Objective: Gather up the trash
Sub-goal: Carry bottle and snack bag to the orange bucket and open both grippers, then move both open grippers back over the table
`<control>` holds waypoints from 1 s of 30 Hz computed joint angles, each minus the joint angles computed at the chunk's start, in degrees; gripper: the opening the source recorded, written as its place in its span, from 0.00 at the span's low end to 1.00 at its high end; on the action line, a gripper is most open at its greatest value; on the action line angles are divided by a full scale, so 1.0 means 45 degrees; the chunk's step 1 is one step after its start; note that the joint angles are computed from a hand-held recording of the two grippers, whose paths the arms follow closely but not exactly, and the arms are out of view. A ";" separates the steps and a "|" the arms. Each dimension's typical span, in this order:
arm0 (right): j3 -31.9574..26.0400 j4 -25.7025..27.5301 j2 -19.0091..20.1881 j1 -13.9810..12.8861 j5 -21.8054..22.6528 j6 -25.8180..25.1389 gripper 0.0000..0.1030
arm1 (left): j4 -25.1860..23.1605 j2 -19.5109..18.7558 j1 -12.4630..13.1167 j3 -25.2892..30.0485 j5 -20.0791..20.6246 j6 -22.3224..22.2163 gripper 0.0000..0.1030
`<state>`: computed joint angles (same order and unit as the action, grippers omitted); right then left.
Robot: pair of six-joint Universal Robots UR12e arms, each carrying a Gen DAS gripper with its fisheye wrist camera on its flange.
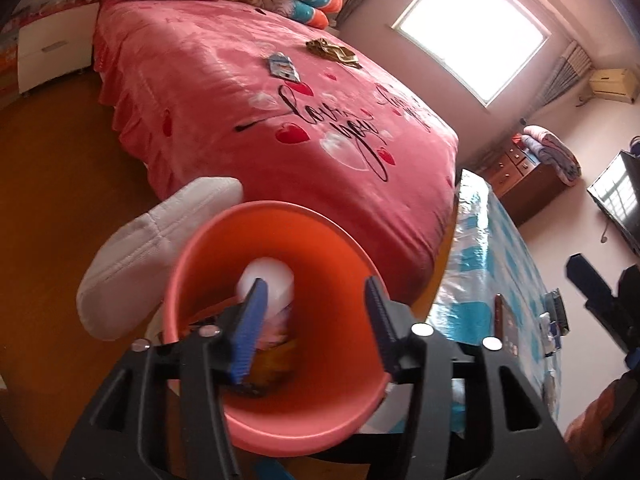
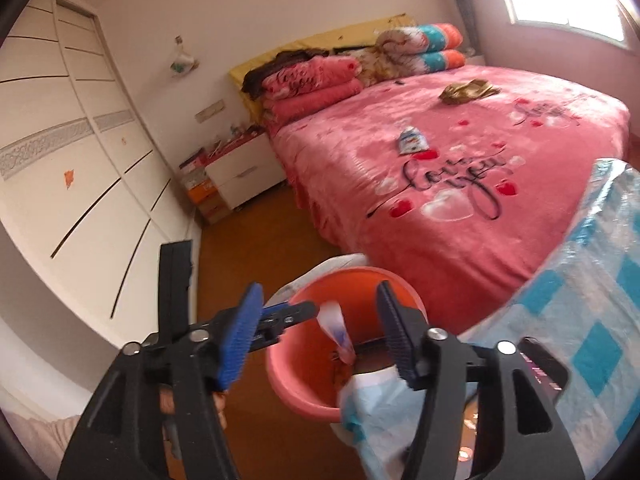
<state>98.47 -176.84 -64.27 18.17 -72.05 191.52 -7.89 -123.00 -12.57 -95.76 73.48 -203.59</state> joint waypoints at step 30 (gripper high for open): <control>0.3688 -0.4539 -0.1988 -0.1099 -0.3325 0.1807 0.95 | 0.3113 0.0526 -0.1715 0.0147 0.1333 0.4260 0.86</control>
<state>115.07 -197.27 -73.22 13.23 -87.01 199.66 6.12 -120.63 -20.29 -95.10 79.48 -184.42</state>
